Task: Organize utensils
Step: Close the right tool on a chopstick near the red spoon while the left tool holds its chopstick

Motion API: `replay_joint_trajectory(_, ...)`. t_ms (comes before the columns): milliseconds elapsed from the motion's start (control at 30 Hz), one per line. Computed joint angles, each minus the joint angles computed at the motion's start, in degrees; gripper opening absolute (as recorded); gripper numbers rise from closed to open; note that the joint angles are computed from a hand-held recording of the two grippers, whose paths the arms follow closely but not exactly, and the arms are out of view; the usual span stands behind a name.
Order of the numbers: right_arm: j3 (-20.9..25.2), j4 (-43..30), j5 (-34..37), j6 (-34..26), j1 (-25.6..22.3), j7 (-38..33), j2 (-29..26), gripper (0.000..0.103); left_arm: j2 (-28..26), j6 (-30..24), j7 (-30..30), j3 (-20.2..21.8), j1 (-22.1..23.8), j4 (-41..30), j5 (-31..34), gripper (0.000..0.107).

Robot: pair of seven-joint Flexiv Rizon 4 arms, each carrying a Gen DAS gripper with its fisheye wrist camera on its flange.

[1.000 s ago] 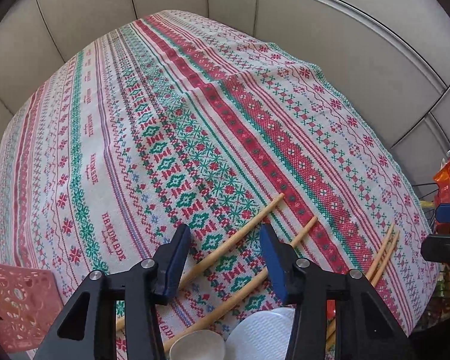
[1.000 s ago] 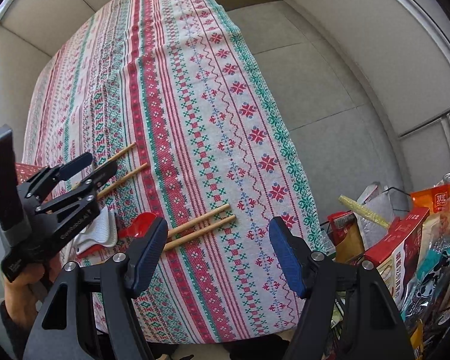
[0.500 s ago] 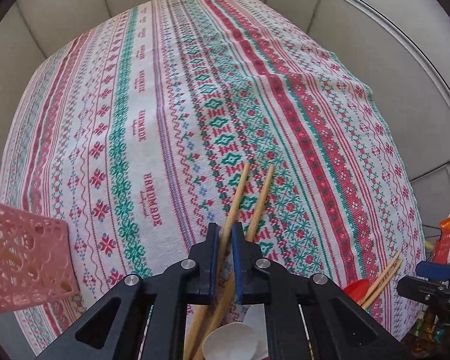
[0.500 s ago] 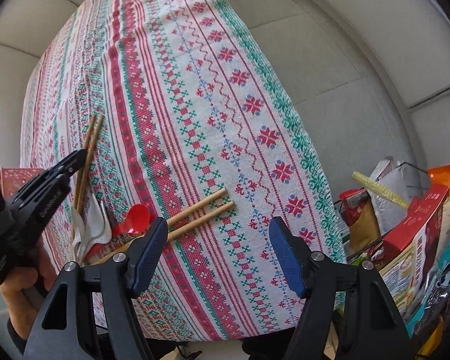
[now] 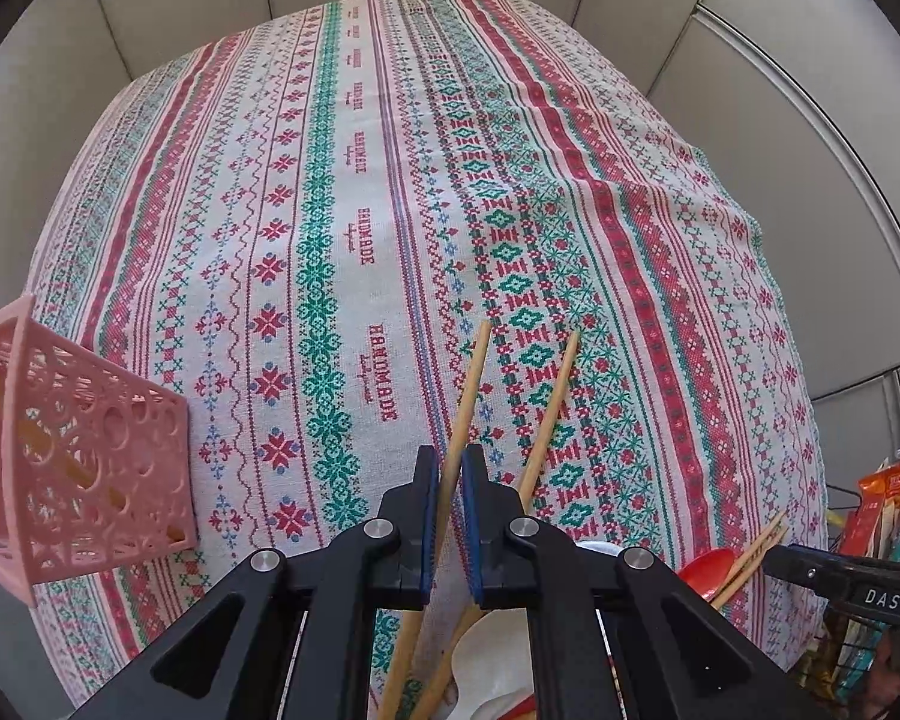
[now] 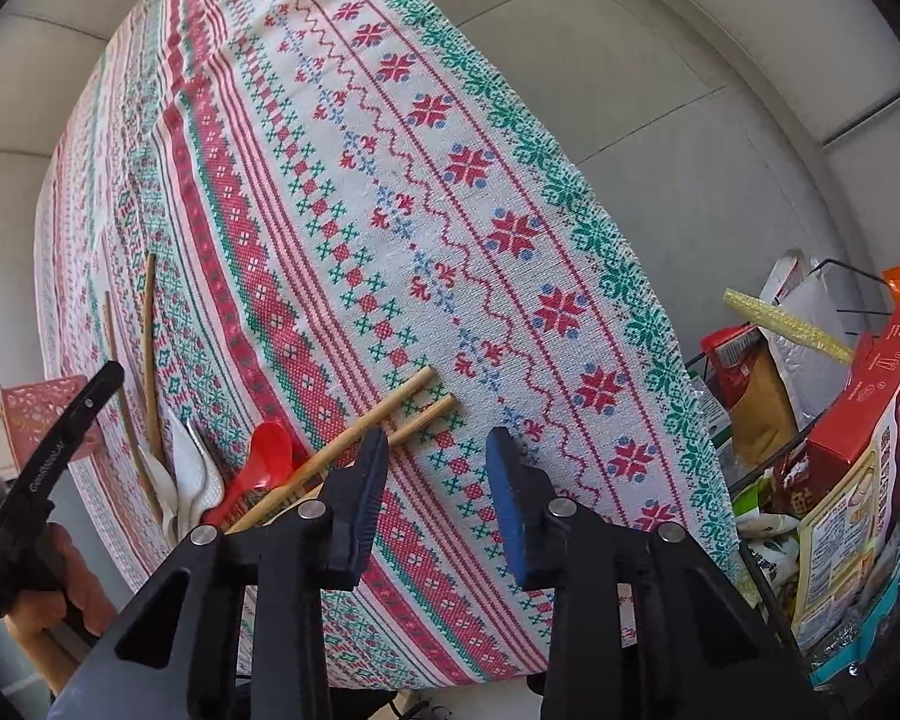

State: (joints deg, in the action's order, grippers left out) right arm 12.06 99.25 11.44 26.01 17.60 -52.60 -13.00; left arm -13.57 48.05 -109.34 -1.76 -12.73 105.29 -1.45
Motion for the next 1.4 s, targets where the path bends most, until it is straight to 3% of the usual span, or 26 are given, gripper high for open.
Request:
replay_joint_trajectory(233, 0.0, -0.4, -7.7, 0.0, 3.6, 6.1, -1.5, 0.032, 3.2, 2.8, 0.7, -0.4, 0.1, 2.7, -1.9, 0.008)
replay_joint_trajectory(300, 0.2, -0.2, -9.4, 0.8, 4.4, 6.7, -1.7, 0.025, 3.1, 3.4, 1.1, -0.6, 0.2, 2.6, -2.2, 0.008)
replay_joint_trajectory(467, 0.6, 0.4, -6.4, 4.4, 3.5, 6.4, -1.8, 0.012, 4.7, 4.4, 2.3, -0.7, 0.5, 4.6, -3.6, 0.008)
replay_joint_trajectory(767, 1.5, 1.7, 2.5, 15.8, 0.6, 0.9, -2.6, 0.009, 7.6, 5.5, 3.1, -0.3, 1.3, 7.4, -4.1, 0.007)
replay_joint_trajectory(867, 1.1, 1.3, -0.4, 14.4, 1.6, 2.1, -2.7, 0.009, 8.3, 5.7, 3.4, -0.2, 1.7, 8.1, -4.4, 0.007)
replay_joint_trajectory(1100, 0.1, 0.1, -8.2, 4.7, 3.3, 4.7, -2.4, 0.008, 8.7, 5.0, 4.0, -0.3, 2.1, 8.4, -4.3, 0.006)
replay_joint_trajectory(1400, -0.2, -1.9, -16.6, 0.8, 6.5, 4.4, -4.5, 0.01, 8.4, 3.9, 2.0, -0.5, 1.8, 7.2, -2.1, 0.006)
